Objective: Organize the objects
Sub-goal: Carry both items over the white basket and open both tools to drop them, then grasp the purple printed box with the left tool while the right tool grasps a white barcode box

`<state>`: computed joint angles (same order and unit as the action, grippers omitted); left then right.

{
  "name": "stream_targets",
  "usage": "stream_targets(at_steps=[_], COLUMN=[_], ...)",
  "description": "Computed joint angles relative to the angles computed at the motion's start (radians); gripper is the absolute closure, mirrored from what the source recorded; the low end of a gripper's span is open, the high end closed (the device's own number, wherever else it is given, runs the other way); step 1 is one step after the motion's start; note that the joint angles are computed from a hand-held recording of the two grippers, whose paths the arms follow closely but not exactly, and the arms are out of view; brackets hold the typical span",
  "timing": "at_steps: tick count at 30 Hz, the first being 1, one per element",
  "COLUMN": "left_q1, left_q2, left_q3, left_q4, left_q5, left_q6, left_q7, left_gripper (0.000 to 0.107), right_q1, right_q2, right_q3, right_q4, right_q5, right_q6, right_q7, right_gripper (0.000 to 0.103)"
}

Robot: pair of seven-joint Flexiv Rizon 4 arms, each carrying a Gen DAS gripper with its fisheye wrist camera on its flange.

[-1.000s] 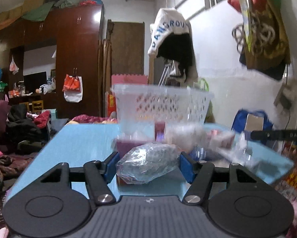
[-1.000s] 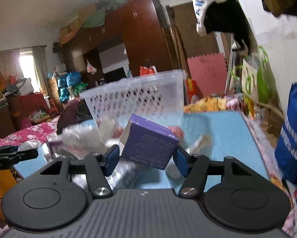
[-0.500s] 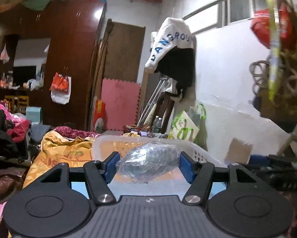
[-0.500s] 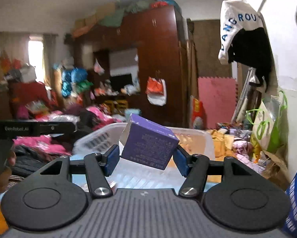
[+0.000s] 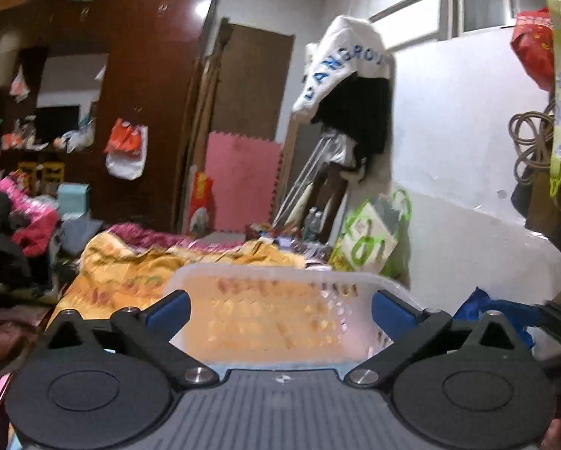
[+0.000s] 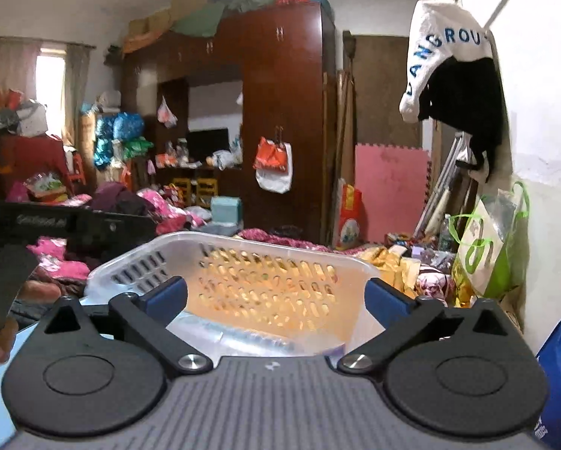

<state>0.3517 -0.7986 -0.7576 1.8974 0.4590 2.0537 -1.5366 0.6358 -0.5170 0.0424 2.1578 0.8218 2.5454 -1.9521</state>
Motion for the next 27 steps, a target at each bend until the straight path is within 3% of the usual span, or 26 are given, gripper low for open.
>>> stream_targets(at_steps=[2, 6, 10, 12, 14, 18, 22, 27], left_q1=[0.061, 0.1, 0.005, -0.048, -0.094, -0.283, -0.297, -0.392], left_q2=[0.006, 0.019, 0.005, 0.003, 0.005, 0.011, -0.021, -0.066], left_q3=[-0.029, 0.054, 0.239, 0.301, 0.34, 0.478, 0.485, 0.549], left_q4=[0.06, 0.218, 0.366, 0.417, 0.436, 0.467, 0.43, 0.424], left_q5=[0.045, 0.157, 0.206, 0.212, 0.235, 0.088, 0.113, 0.019], left_q6=[0.025, 0.271, 0.507, 0.555, 0.587, 0.685, 0.611, 0.658], left_q7=[-0.001, -0.032, 0.032, 0.048, 0.057, 0.144, 0.066, 0.113], left_gripper=[0.004, 0.004, 0.004, 0.004, 0.004, 0.01, 0.013, 0.014], right_q1=[-0.014, -0.038, -0.07, -0.057, -0.045, 0.002, 0.06, 0.122], right_q2=[-0.01, -0.112, -0.306, -0.413, -0.459, -0.437, -0.428, -0.407], right_q3=[0.05, 0.124, 0.188, 0.196, 0.185, 0.144, 0.124, 0.111], right_q4=[0.079, 0.209, 0.292, 0.298, 0.296, 0.311, 0.297, 0.286], right_q5=[-0.029, -0.073, -0.166, -0.185, -0.177, -0.129, -0.057, -0.034], right_q6=[0.092, 0.294, 0.552, 0.682, 0.732, 0.674, 0.644, 0.567], right_q7=[0.077, 0.281, 0.554, 0.632, 0.681, 0.689, 0.653, 0.564], right_gripper=[0.0, 0.0, 0.0, 0.0, 0.0, 0.0, 0.0, 0.0])
